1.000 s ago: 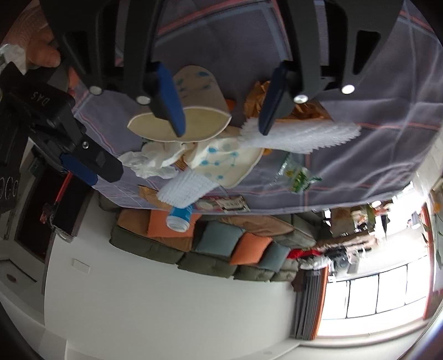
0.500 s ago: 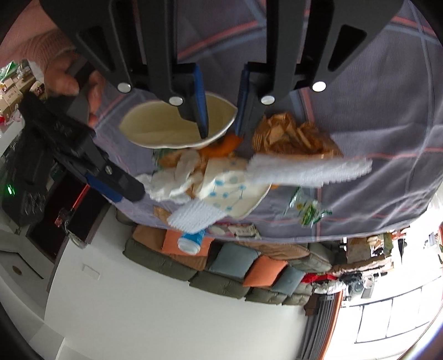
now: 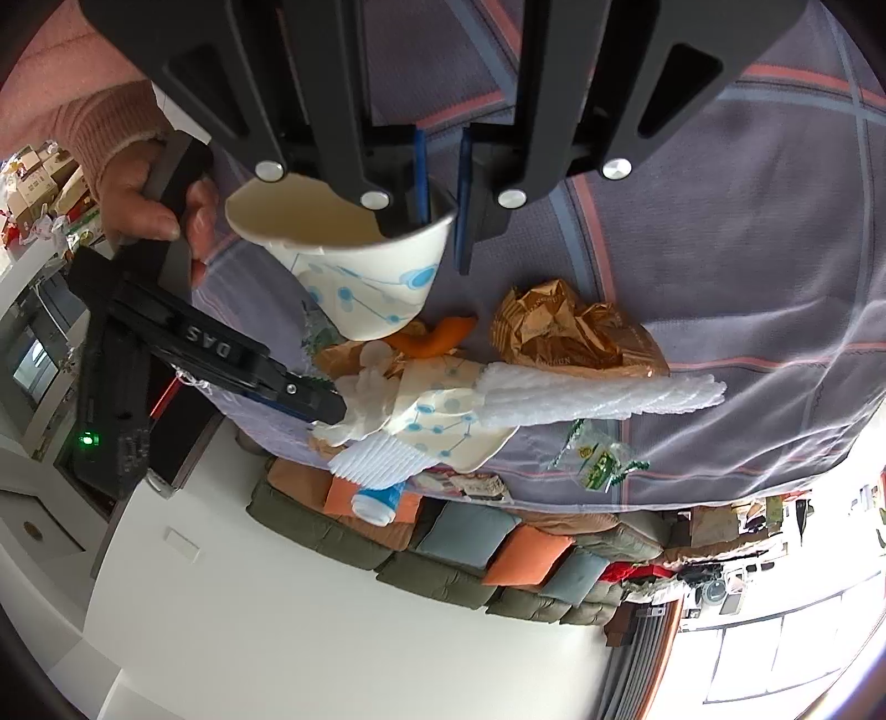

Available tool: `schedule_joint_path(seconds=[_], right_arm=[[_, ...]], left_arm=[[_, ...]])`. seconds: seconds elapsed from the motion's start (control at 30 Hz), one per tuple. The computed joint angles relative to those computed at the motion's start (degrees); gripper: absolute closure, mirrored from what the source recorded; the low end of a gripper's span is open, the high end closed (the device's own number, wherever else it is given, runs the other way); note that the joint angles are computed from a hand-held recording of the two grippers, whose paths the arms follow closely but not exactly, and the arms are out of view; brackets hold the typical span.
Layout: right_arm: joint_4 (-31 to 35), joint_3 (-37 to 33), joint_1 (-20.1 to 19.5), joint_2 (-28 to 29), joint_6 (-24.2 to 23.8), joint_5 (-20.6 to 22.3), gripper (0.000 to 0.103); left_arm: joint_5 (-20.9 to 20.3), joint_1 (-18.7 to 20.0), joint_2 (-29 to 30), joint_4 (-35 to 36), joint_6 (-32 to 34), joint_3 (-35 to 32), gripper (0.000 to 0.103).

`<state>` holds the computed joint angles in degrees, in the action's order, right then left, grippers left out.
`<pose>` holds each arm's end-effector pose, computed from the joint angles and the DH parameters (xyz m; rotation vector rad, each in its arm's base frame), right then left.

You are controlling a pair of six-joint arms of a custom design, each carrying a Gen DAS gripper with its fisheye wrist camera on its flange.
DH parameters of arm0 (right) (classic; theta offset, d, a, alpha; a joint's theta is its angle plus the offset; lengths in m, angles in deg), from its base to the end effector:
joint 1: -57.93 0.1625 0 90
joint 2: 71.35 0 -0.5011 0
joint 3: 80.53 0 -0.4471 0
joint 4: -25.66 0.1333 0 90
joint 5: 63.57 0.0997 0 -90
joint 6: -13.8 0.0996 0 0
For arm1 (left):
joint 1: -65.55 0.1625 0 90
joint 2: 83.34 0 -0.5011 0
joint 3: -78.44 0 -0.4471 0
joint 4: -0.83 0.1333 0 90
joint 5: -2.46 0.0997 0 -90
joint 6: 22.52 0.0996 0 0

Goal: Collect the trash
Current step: 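Carry the paper cup with the left tool over the teal bin and release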

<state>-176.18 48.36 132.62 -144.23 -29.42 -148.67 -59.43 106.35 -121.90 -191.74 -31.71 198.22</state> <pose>-0.0046 -0.5540 0.2974 0.6509 -2.3870 1.1950 -0.3250 -0.5186 -0.0125 0.8291 2.6614 -0.7982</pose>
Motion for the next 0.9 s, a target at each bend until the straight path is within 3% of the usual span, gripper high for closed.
schedule_joint_path(seconds=[0.03,0.07,0.27,0.3,0.33,0.4,0.47,0.57,0.63,0.67,0.9], right_arm=[[0.1,0.0,0.1,0.0,-0.4,0.0,0.095],[0.1,-0.1,0.2,0.0,-0.9,-0.2,0.099],[-2.2,0.0,1.4,0.2,-2.0,-1.4,0.098],[-2.8,-0.1,1.7,0.4,-2.1,-2.0,0.092],[-3.3,-0.1,1.8,0.6,-2.1,-2.5,0.074],[-5.4,-0.2,2.1,1.4,-2.0,-4.0,0.05],[-5.3,-0.5,2.2,1.9,-2.2,-5.0,0.049],[-3.4,-1.5,2.2,2.6,-1.7,-6.3,0.065],[-1.5,-2.0,2.0,2.4,-0.8,-6.4,0.09],[-1.4,-2.1,2.0,2.4,-0.8,-6.6,0.097],[-1.9,-1.0,2.0,0.5,-1.0,-3.1,0.101]], left_arm=[[-0.1,-0.1,-0.3,-0.3,-0.1,0.3,0.094],[0.0,-0.1,-0.5,-0.8,-0.3,0.6,0.094],[0.4,-0.4,-2.0,-3.5,-0.9,2.6,0.094],[0.6,-0.4,-2.2,-3.9,-1.0,3.0,0.094],[1.0,-0.5,-2.5,-4.2,-1.2,3.3,0.094],[1.1,-0.4,-2.7,-4.7,-1.5,3.6,0.094],[1.9,-0.4,-3.0,-4.9,-1.8,4.0,0.094],[2.8,-0.5,-3.4,-5.4,-2.4,4.6,0.094],[3.7,-0.6,-3.7,-5.8,-2.6,5.0,0.094],[4.1,-0.7,-3.8,-6.0,-2.8,5.2,0.094],[6.1,-0.8,-5.2,-7.6,-3.2,6.8,0.094]])
